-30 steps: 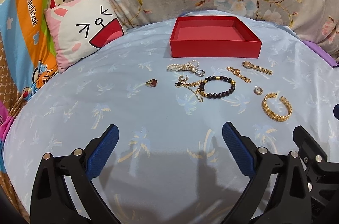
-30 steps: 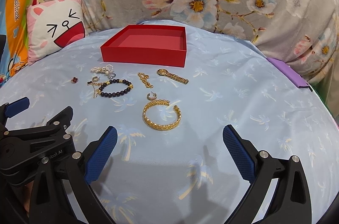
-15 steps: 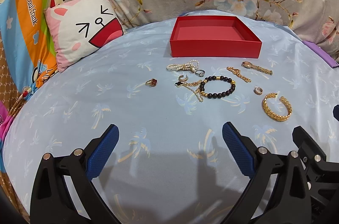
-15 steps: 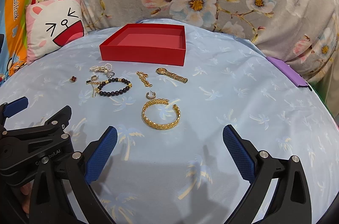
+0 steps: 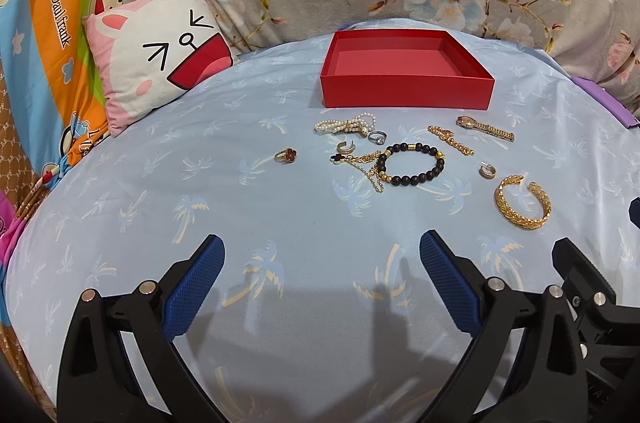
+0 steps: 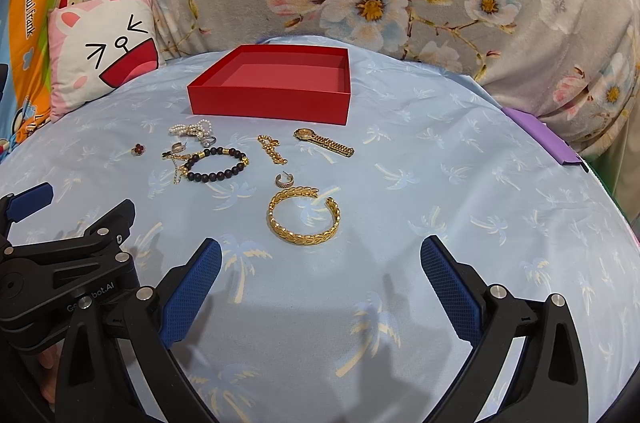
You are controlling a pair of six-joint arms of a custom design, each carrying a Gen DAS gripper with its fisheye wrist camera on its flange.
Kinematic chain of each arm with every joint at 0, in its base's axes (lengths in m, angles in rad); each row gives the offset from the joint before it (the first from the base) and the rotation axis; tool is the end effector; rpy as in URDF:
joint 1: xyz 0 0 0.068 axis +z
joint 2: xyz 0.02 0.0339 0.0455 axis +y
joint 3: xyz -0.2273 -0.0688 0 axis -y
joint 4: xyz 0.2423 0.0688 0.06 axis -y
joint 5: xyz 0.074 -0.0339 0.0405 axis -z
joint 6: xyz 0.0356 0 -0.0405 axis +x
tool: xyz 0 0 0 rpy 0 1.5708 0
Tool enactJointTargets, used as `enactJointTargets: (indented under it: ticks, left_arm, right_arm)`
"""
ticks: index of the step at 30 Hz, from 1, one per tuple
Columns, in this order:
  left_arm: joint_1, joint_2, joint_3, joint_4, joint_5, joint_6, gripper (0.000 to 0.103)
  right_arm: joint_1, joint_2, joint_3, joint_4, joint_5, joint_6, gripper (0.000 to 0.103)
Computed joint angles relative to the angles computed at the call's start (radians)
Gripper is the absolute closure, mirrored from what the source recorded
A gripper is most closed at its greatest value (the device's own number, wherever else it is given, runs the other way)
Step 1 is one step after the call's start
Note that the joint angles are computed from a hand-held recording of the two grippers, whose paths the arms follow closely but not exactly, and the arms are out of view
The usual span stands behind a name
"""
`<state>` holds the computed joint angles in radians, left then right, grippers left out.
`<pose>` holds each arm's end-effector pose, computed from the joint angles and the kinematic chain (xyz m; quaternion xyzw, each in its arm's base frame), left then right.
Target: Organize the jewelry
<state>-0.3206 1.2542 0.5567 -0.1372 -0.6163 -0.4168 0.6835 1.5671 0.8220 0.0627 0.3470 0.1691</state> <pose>0.2368 -0.0569 0.1435 -0.1517 0.8828 0.1404 0.4218 0.2568 0.1935 0.1528 -0.1545 0.8790 0.0331 0.4499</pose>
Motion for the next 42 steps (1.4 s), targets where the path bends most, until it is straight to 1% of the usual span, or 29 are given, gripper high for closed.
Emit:
enactJointTargets:
  ticks: [21,25,28,30,31,35,36,37,41,42]
  left_arm:
    - [-0.003,-0.005,0.007,-0.014,0.001,-0.004,0.007]
    - [0.004,-0.010,-0.006,0.006,0.022,0.007,0.007]
    - [-0.003,-0.046,-0.032,0.021,0.010,-0.010,0.005]
    - [0.021,-0.091,-0.059,0.021,0.040,-0.031,0.005]
    - [0.043,-0.112,-0.071,0.017,0.072,-0.038,0.005]
    - [0.204,-0.153,-0.101,-0.002,0.296,0.002,0.005]
    - [0.244,-0.166,-0.109,0.000,0.343,0.023,0.005]
    - [0.273,-0.172,-0.112,0.003,0.367,0.044,0.005]
    - [0.324,-0.155,-0.086,0.032,0.330,0.140,0.005]
    - [0.337,-0.141,-0.071,0.037,0.337,0.163,0.005]
  right_arm:
    - [0.002,0.001,-0.001,0.002,0.000,0.002,0.005]
    - [0.004,-0.003,-0.008,0.010,0.013,0.006,0.005]
    - [-0.005,-0.008,-0.014,0.017,-0.003,0.010,0.005]
    - [-0.022,-0.003,-0.007,0.007,-0.032,0.019,0.005]
    - [-0.032,-0.004,-0.007,0.004,-0.048,0.023,0.005]
    - [-0.069,0.011,0.006,-0.018,-0.108,0.044,0.005]
    - [-0.072,0.016,0.012,-0.025,-0.115,0.047,0.005]
    - [-0.076,0.023,0.020,-0.033,-0.124,0.049,0.005]
    - [-0.077,0.039,0.035,-0.044,-0.137,0.044,0.005]
    - [-0.076,0.041,0.036,-0.045,-0.140,0.042,0.005]
